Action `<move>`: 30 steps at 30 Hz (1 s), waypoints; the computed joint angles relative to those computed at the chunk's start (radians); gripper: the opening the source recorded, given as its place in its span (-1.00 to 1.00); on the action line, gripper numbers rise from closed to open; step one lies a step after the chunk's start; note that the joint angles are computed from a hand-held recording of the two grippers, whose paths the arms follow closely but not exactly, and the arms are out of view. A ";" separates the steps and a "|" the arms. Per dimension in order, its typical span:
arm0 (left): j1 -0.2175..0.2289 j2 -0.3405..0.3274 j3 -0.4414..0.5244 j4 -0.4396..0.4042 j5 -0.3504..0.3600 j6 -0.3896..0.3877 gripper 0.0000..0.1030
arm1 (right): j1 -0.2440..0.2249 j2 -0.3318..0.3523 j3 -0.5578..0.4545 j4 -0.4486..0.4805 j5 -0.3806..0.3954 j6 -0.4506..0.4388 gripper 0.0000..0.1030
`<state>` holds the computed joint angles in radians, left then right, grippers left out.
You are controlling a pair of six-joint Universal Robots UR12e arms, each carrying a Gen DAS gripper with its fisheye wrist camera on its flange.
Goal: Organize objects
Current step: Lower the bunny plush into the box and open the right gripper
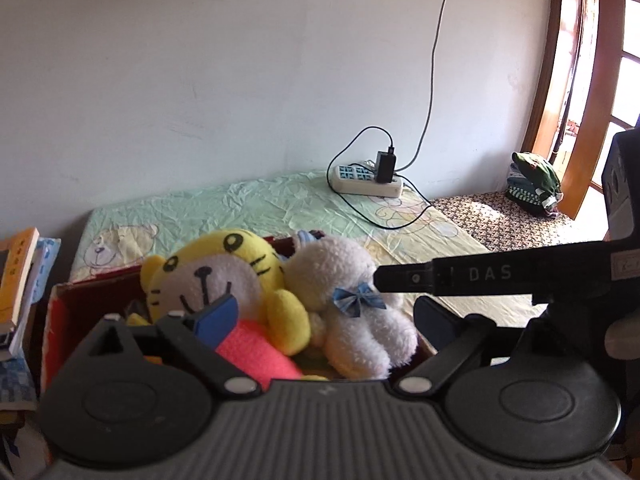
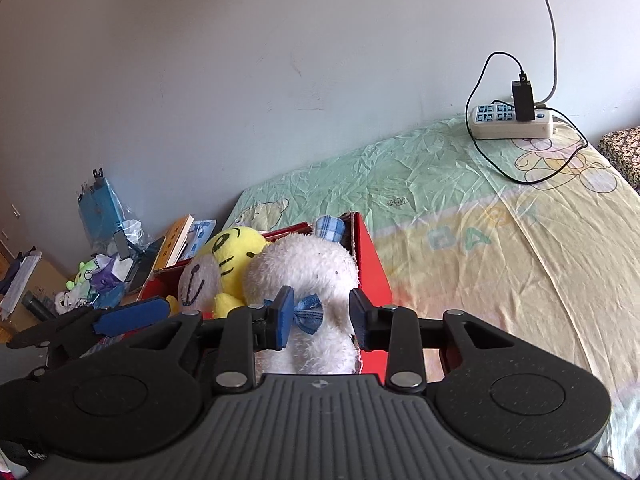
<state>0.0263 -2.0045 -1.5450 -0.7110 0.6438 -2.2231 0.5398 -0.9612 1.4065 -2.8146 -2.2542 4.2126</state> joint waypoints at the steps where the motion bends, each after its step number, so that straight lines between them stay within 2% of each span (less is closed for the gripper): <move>1: 0.003 0.002 -0.004 0.022 0.009 -0.013 0.84 | 0.002 0.003 -0.007 0.006 -0.009 0.001 -0.34; 4: 0.005 0.005 -0.016 0.110 0.064 -0.069 0.85 | 0.011 0.011 -0.027 0.030 -0.033 0.011 -0.34; 7: -0.004 0.007 -0.019 0.159 0.154 -0.111 0.86 | 0.022 0.019 -0.054 0.093 -0.062 0.020 -0.34; 14: -0.020 0.013 -0.030 0.209 0.271 -0.175 0.86 | 0.044 0.023 -0.093 0.233 -0.128 0.058 -0.33; 17: -0.026 0.018 -0.035 0.239 0.310 -0.210 0.98 | 0.049 0.017 -0.093 0.276 -0.131 0.094 -0.32; 20: -0.036 0.026 -0.040 0.253 0.366 -0.230 0.99 | 0.052 0.011 -0.099 0.338 -0.127 0.124 -0.32; 30: -0.070 0.072 -0.100 0.324 0.492 -0.280 0.99 | 0.055 -0.032 -0.061 0.378 -0.117 0.126 -0.23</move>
<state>-0.0434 -1.9329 -1.6451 -0.3871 1.1355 -2.5034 0.5952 -0.9936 1.3458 -2.4365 -2.3708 4.3383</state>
